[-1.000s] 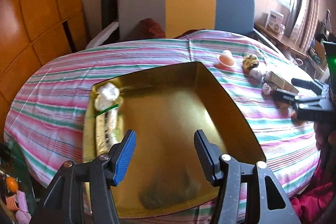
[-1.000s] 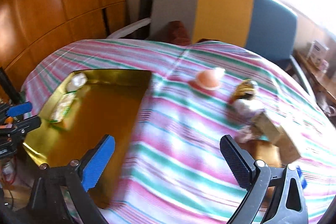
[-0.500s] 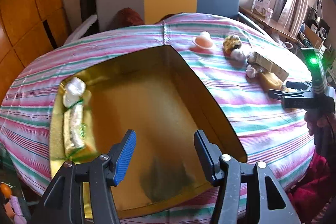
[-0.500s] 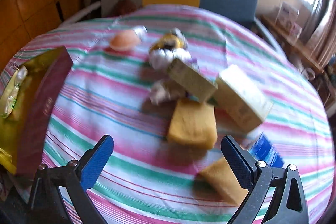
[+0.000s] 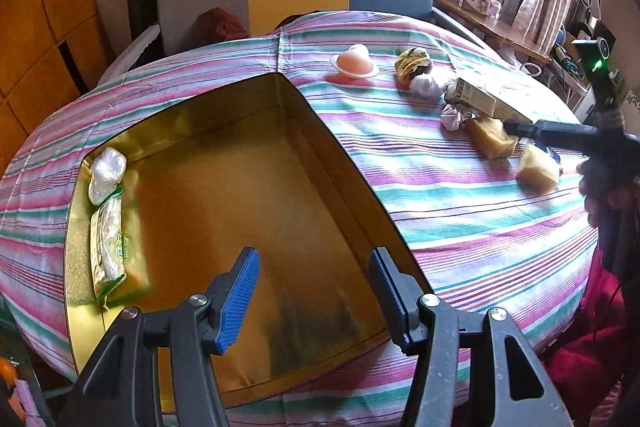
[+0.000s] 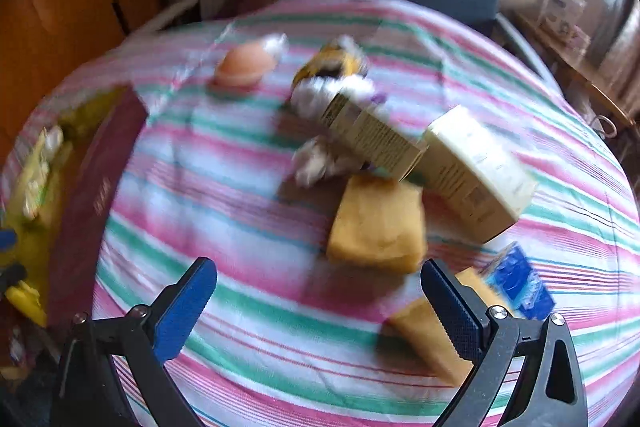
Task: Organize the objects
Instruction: 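Move the left gripper to the peach silicone cup and grasp it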
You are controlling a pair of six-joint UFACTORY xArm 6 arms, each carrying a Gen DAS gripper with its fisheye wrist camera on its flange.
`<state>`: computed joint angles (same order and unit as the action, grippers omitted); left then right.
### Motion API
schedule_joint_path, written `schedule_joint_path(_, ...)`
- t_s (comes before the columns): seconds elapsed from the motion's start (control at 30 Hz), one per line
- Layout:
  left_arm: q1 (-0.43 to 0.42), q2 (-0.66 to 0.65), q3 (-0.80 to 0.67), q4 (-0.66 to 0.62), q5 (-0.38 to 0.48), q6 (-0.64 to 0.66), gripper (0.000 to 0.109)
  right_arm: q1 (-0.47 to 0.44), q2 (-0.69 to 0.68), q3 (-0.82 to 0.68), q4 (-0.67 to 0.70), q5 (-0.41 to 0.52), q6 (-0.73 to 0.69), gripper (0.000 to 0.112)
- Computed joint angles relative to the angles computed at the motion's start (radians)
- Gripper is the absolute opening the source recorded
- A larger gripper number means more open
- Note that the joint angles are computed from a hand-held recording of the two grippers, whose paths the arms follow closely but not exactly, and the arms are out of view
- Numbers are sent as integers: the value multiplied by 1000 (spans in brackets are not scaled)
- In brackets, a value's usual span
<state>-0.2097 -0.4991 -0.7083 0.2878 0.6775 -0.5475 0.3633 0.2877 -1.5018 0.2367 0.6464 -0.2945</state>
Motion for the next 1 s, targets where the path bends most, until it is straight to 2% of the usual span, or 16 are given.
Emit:
schedule_joint_path(0.13, -7, 32, -28, 1, -8, 13, 57, -43, -20, 17, 27, -99, 108, 103)
schedule_joint_path(0.23, -9, 69, -64, -10, -21, 30, 58, -87, -32, 30, -4, -155, 273, 103)
schedule_joint_path(0.3, -9, 97, -95, -16, -33, 46, 59, -117, -35, 34, -28, -169, 377, 103)
schedule_joint_path(0.37, -9, 130, -131, -28, -47, 65, 59, -137, -27, 22, -17, -160, 416, 103)
schedule_joint_path(0.5, -2, 219, -229, -54, -75, 108, 61, -148, -13, 0, 3, -122, 431, 103)
schedule_joint_path(0.77, 14, 402, -423, -126, -62, 162, 72, -117, 11, -24, -19, -80, 368, 103)
schedule_joint_path(1.0, 62, 606, -627, -268, -52, 249, 77, -109, 10, -23, 12, -68, 327, 103)
